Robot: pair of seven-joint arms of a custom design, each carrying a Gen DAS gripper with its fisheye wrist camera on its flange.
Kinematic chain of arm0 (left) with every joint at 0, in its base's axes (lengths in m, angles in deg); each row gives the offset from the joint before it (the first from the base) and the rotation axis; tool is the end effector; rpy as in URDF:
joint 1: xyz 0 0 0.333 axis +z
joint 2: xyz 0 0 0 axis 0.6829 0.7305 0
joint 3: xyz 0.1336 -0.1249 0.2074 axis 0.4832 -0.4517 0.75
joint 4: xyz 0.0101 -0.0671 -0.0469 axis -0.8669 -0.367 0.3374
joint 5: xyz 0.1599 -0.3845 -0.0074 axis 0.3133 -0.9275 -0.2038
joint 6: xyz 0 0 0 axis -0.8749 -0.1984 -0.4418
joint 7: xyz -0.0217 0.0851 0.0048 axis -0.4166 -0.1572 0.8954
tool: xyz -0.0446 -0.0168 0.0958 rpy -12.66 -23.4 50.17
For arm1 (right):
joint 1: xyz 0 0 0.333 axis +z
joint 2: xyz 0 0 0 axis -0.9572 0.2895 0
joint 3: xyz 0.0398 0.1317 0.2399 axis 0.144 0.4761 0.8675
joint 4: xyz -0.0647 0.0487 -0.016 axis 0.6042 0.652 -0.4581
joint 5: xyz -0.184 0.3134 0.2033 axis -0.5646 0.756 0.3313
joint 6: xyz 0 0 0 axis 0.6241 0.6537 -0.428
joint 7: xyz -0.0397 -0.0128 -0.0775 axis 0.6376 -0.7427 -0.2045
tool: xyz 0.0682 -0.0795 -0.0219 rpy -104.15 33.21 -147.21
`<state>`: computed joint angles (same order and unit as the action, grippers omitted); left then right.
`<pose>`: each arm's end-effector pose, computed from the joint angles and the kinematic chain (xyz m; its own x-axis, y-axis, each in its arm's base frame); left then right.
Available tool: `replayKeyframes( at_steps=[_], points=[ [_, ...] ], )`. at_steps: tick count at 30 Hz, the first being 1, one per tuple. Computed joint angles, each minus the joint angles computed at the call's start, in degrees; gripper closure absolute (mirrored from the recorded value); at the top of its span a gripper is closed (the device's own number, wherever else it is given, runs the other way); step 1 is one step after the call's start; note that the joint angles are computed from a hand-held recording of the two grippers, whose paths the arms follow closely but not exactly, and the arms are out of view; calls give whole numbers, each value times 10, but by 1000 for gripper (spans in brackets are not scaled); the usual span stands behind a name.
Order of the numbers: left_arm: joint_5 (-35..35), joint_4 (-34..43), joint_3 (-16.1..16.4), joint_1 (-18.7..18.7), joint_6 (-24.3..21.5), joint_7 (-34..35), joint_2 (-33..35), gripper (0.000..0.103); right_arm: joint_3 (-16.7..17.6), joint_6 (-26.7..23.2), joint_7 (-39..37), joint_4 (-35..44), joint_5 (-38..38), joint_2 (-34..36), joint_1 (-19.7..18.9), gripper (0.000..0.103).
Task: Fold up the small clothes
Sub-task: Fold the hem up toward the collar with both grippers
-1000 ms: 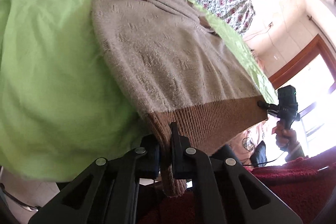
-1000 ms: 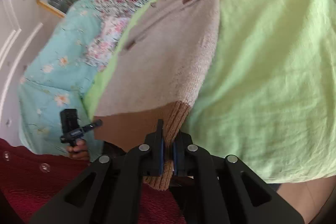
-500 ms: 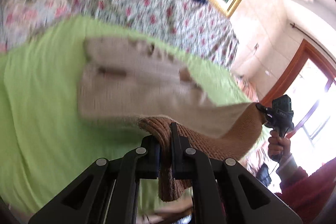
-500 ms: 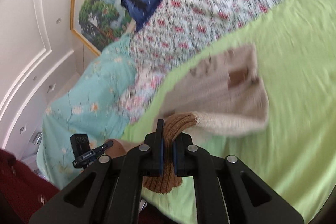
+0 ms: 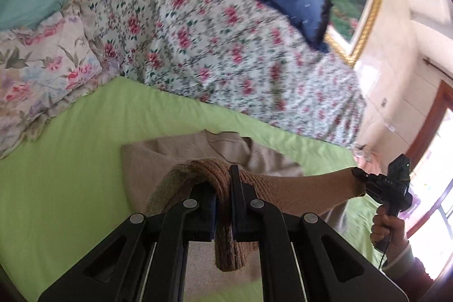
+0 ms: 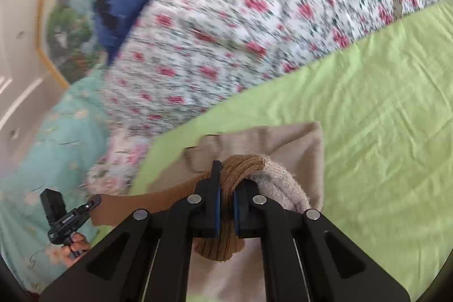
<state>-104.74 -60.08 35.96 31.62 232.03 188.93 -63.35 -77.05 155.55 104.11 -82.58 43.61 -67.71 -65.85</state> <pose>0.5254 -0.0289 0.5859 -0.3431 -0.8507 0.3983 -0.5739 -0.1459 -0.8058 0.4508 -0.0429 0.5920 0.0524 -0.8167 -0.5747 -0.6542 0.4067 -0.6376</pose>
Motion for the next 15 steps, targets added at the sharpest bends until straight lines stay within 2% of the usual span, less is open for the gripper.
replayKeyframes(
  at_steps=[5,8,9,11,13,15],
  points=[
    [42,108,-29,33,-4,-65,147,97,17,4,30,40,-32,99,-18,95],
    [82,150,-53,57,-1,-106,213,96,21,-11,49,53,-44,137,-27,93],
    [90,162,-59,65,-8,-116,230,94,23,-18,56,55,-47,142,-30,88],
    [104,179,-70,81,-28,-140,257,93,24,-26,65,44,-49,131,-38,80],
    [94,167,-82,98,-39,-137,253,89,36,4,66,5,-60,81,-46,65],
    [57,127,-96,113,-44,-100,217,71,47,35,66,-29,-76,33,-47,60]
  ],
)
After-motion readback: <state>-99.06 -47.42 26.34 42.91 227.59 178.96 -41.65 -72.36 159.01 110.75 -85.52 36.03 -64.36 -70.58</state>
